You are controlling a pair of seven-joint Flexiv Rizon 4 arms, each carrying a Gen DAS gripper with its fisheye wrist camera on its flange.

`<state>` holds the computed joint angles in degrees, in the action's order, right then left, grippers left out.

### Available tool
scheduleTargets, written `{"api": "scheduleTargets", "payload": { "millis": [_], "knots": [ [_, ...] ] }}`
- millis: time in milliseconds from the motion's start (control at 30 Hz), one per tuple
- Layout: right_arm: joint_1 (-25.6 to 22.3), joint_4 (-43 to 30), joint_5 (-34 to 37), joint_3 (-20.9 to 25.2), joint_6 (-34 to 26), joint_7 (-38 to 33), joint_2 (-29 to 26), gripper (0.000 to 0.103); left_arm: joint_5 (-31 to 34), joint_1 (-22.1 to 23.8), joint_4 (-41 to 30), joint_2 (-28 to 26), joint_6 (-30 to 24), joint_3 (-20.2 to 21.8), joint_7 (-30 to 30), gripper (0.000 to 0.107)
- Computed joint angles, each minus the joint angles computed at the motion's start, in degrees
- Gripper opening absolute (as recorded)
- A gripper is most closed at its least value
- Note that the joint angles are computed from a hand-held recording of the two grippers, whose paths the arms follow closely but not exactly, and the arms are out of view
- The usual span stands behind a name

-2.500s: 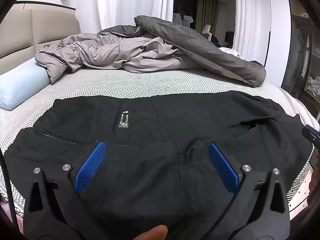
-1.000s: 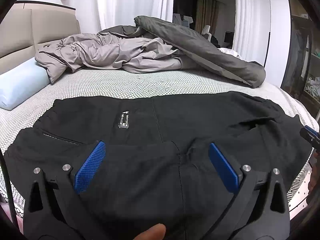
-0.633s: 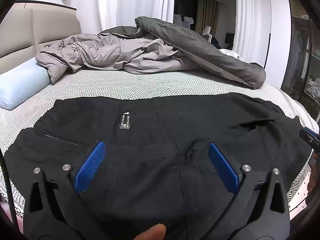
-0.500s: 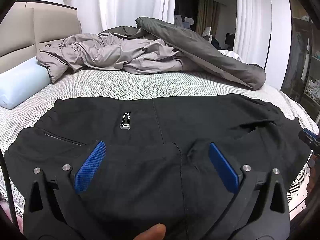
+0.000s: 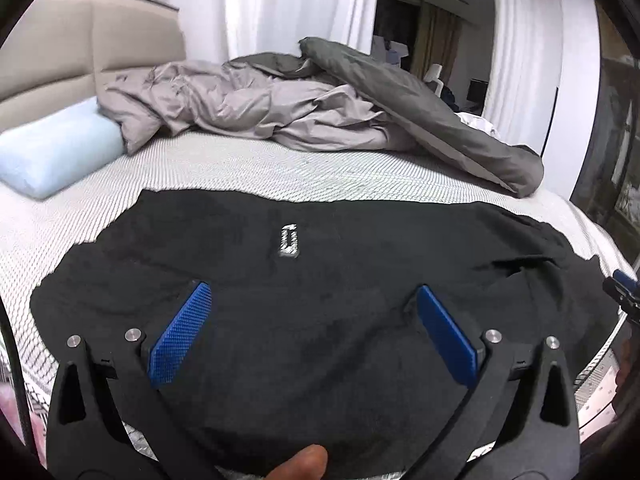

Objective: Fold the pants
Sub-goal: 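Lower the left gripper onto the black pants and close on the fabric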

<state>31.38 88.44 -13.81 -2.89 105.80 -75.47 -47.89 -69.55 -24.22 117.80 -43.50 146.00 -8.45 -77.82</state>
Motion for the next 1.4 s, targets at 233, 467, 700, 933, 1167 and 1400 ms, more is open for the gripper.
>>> {"api": "scheduleTargets", "payload": {
  "millis": [233, 467, 700, 933, 1167, 1400],
  "knots": [
    [-1.5, 3.0, 0.3, -0.5, 1.3, -1.4, 2.9, 0.103, -2.8, -0.9, 9.9, 4.5, 1.9, 0.4, -7.1, 0.102],
    [-7.5, 6.4, 0.3, 4.4, -0.5, -0.2, 4.2, 0.103, -2.6, 0.1, 22.5, 9.6, -1.6, 1.0, -20.8, 0.102],
    [-12.4, 8.4, -0.4, 9.2, -1.4, 3.4, 3.9, 0.103, 9.0, 2.0, 33.6, 11.9, -4.0, 4.5, -40.9, 0.081],
    [-15.1, 6.1, -2.4, 12.2, -3.6, 5.2, 1.9, 0.103, 36.6, 15.0, 33.4, 7.7, -2.9, 10.7, -52.7, 0.055],
    [-18.3, 8.7, -0.1, 14.1, -3.2, 8.6, 3.3, 0.103, 29.6, 12.3, 32.1, 7.4, -1.8, 12.8, -50.9, 0.001],
    [-39.7, 4.9, -8.5, 38.4, -4.7, 9.2, -6.4, 0.082, 26.7, 11.7, 32.4, 9.4, -3.8, 12.1, -48.5, 0.0]
  ]
}}
